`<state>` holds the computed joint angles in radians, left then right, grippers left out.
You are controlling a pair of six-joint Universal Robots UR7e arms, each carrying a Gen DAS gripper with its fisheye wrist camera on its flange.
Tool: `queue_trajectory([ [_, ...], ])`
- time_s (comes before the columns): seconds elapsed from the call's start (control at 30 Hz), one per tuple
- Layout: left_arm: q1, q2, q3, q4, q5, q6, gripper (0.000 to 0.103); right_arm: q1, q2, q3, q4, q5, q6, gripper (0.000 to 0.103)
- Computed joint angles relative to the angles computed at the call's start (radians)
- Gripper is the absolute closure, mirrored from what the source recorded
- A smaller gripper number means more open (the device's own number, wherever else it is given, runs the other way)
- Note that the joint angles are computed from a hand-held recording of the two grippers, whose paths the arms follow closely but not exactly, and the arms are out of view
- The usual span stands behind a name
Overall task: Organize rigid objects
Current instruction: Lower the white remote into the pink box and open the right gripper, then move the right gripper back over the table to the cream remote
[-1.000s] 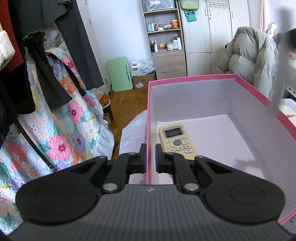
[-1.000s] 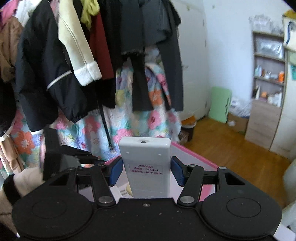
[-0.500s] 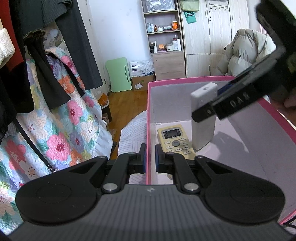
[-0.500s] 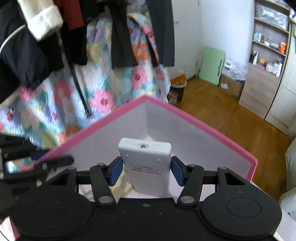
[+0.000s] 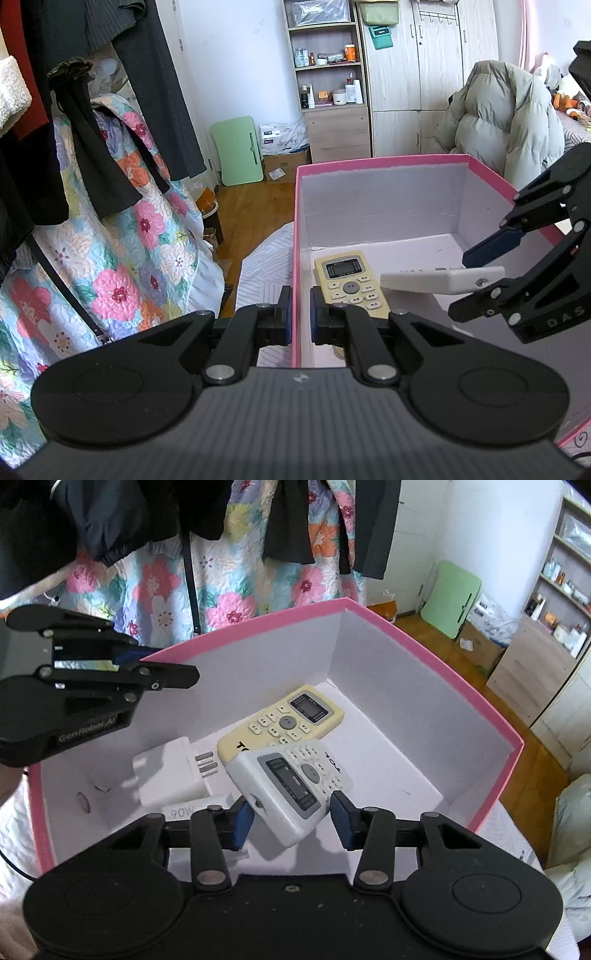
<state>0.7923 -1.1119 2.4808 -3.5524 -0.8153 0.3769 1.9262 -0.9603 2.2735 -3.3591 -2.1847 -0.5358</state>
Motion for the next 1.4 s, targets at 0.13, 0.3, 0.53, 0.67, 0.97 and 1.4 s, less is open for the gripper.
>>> queue_trajectory([
  [0.13, -0.002, 0.000, -0.002, 0.006, 0.004, -0.005, 0.095, 0.013, 0.025, -0.007, -0.046, -0.041, -0.046, 0.054],
  [0.3, -0.005, 0.002, -0.002, 0.007, 0.007, -0.008, 0.095, 0.005, 0.013, -0.008, -0.017, -0.029, -0.044, 0.053],
  [0.53, -0.004, 0.000, -0.005, 0.014, 0.008, -0.008, 0.095, -0.025, 0.008, -0.001, -0.080, -0.001, 0.034, 0.056],
  [0.67, -0.003, -0.004, -0.005, 0.022, 0.011, -0.010, 0.095, 0.000, 0.059, -0.023, -0.142, -0.089, -0.046, 0.069],
  [0.97, 0.001, -0.003, -0.005, 0.020, 0.009, -0.004, 0.095, -0.027, -0.041, 0.015, 0.006, 0.055, 0.099, 0.058],
  [1.4, -0.012, 0.015, -0.002, 0.011, 0.042, -0.010, 0.095, -0.004, -0.408, 0.384, -0.243, 0.057, 0.271, 0.050],
])
